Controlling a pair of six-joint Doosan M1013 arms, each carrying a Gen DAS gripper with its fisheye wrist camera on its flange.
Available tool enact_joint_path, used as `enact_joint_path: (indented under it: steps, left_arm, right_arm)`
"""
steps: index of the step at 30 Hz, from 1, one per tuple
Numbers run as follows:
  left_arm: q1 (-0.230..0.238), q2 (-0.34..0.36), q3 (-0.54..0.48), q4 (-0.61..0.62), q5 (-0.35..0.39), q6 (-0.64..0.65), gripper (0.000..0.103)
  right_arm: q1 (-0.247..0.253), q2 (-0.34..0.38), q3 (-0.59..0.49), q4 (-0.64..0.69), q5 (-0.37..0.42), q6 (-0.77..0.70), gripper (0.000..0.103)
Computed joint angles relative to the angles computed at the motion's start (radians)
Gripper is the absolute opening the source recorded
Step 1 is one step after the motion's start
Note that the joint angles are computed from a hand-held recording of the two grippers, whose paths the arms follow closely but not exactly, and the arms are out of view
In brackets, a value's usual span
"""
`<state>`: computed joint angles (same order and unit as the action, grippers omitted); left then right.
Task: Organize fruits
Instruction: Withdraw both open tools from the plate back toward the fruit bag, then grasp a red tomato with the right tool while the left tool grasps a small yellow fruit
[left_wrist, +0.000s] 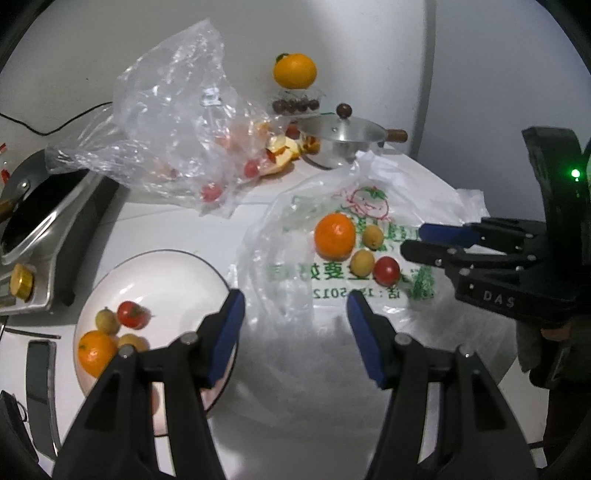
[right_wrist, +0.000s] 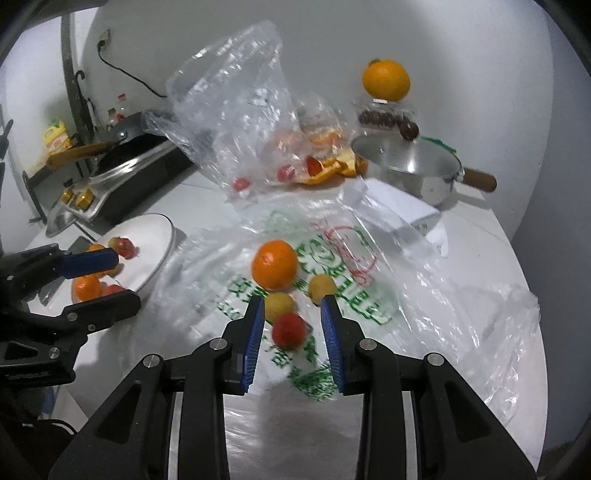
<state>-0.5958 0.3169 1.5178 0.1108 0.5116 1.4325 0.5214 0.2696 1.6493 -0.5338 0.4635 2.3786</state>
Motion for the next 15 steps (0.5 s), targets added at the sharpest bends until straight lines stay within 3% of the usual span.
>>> enact_joint_path:
  steps: [15]
  left_arm:
    - [0.002,0.042,-0.046,-0.021,0.035,0.008,0.059]
  right_arm:
    - [-0.030,0.055,-0.051,0.283,0.044,-0.299,0.033]
